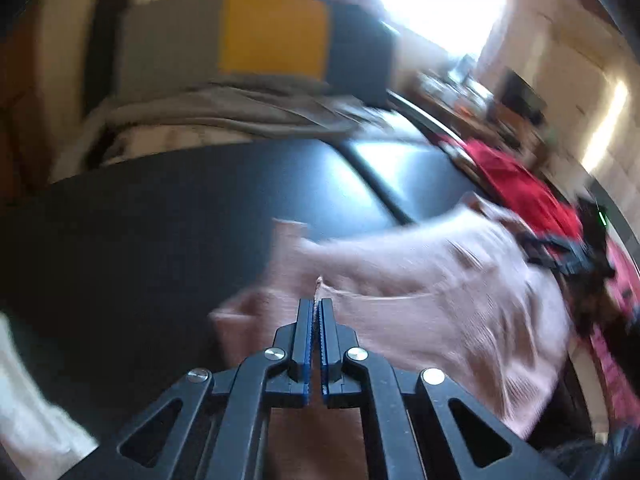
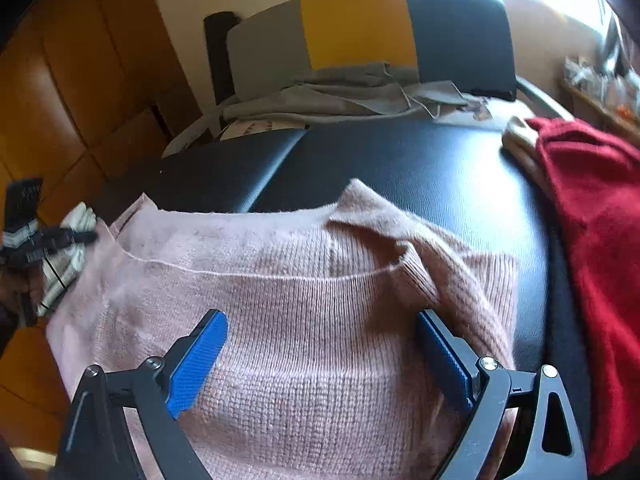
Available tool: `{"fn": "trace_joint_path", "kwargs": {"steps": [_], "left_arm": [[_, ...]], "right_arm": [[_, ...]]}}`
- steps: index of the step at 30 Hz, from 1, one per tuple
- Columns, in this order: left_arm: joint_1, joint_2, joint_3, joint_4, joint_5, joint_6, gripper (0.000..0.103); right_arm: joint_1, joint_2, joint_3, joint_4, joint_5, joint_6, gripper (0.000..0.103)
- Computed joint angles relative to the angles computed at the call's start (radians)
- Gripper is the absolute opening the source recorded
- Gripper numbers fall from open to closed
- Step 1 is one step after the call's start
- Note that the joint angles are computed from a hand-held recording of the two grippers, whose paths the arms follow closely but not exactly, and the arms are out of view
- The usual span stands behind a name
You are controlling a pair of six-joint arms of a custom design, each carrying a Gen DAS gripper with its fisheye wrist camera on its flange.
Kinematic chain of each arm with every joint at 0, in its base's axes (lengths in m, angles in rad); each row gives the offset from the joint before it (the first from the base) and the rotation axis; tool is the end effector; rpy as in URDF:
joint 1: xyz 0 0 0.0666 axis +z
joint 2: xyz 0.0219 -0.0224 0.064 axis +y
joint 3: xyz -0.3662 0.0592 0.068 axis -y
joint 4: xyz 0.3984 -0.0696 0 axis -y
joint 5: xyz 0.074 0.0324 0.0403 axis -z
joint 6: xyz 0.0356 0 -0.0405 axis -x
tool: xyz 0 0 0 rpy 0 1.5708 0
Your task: Fold clothes
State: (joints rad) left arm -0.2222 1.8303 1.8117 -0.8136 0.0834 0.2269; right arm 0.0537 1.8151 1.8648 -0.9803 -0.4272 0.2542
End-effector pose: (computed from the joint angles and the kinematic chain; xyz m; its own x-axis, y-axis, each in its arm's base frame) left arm 0.6367 -0.1473 0.3786 -0.7645 -0.0571 -0.6421 0.1050 0.9717 -0.2115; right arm 0.6361 0.0486 0.4038 -0.7007 -0.2669 -0.6617 -0.4879 0.8559 0.1714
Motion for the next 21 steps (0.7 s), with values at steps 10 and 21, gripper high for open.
{"fn": "trace_joint_path", "kwargs": {"steps": [10, 21], "left_arm": [[-0.006, 0.022, -0.045, -0.009, -0.1, 0.116, 0.016], [-0.003, -0.238, -0.354, 0.157, -0.015, 0.277, 0.057]], "right_arm": [[-0.009, 0.026, -0.023, 0.054, 0.064, -0.009, 0.103], [-0.008, 0.016, -0.043, 0.083, 0.065, -0.013, 0.103]]}}
